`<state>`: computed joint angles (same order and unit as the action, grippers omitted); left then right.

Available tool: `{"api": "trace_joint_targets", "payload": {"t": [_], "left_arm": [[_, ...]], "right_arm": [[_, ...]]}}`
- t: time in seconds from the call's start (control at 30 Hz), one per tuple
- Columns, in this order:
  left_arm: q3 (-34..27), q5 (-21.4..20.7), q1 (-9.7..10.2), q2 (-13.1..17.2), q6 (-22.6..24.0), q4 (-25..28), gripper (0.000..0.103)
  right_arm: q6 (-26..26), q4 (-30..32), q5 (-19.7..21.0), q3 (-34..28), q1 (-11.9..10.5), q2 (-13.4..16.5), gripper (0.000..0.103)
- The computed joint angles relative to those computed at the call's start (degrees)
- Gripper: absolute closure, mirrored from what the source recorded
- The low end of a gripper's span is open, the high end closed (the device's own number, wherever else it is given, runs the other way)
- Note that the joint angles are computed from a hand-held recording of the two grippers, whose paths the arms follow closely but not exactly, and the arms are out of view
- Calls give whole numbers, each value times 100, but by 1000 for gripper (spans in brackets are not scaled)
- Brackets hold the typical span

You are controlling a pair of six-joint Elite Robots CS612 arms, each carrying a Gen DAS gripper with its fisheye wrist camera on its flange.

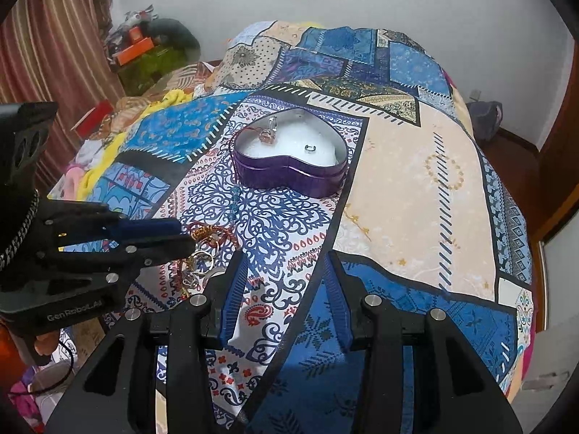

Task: Organize jewelry
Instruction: 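Grasp the red-gold wire bangle with the left tool while the right tool grasps a silver ring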

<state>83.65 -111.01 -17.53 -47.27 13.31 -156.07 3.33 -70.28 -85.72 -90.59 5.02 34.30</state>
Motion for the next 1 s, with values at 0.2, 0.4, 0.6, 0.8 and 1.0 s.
{"api": "trace_joint_targets", "payload": {"t": [0.2, 0.4, 0.6, 0.8, 1.0], "left_arm": [[-150, 69, -10, 114, -85, 83, 93], [-162, 63, -13, 155, -33, 94, 93], [-159, 41, -5, 135, -19, 72, 98], [-36, -136, 84, 30, -243, -272, 98], [103, -12, 174, -81, -471, -706, 98]], "right_arm": [[53, 14, 54, 2, -35, 15, 64], [86, 54, 85, 27, -49, 17, 64], [94, 70, 78, 18, -40, 6, 64], [33, 99, 49, 19, -34, -14, 64], [-38, 136, 170, 29, 1, -19, 64]]}}
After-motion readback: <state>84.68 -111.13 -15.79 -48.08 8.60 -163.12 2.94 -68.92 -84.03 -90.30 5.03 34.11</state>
